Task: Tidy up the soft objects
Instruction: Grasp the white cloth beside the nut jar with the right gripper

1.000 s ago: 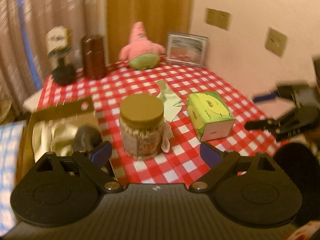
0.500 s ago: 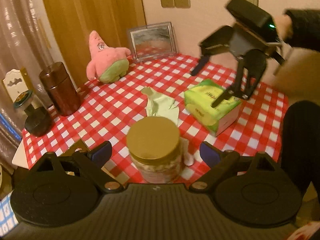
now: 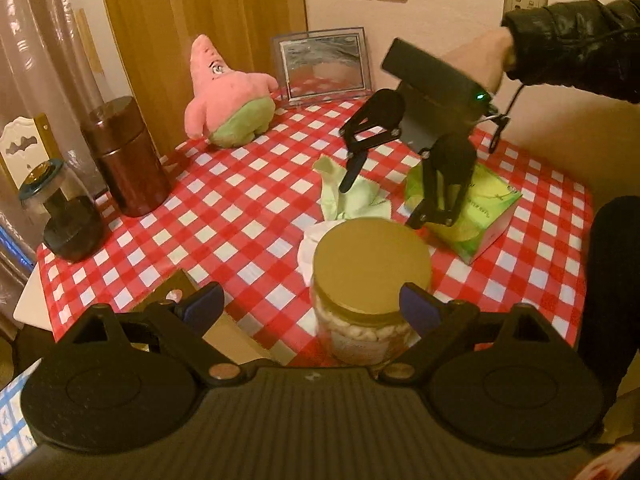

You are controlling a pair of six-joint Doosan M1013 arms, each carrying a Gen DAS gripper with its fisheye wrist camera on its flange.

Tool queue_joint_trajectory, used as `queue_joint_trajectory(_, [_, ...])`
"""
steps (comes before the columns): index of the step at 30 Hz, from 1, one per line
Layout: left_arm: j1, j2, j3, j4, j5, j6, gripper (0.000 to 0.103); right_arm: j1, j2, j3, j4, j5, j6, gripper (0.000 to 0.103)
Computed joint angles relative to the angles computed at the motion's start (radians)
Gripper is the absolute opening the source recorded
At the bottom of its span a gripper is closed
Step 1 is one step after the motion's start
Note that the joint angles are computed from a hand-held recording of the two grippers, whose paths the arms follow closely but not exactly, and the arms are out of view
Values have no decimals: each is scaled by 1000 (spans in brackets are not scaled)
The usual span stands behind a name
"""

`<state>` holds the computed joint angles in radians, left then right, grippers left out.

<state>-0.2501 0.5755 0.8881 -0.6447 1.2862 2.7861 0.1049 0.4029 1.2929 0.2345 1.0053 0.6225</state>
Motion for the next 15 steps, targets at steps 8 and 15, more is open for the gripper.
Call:
queue_joint_trajectory(8, [4, 25, -24, 7, 0, -30, 93, 8, 68, -48, -53, 24, -80, 83])
queue_joint_trajectory(15, [10, 41, -37, -6, 12, -70, 93, -9, 101, -82, 25, 64, -148, 84])
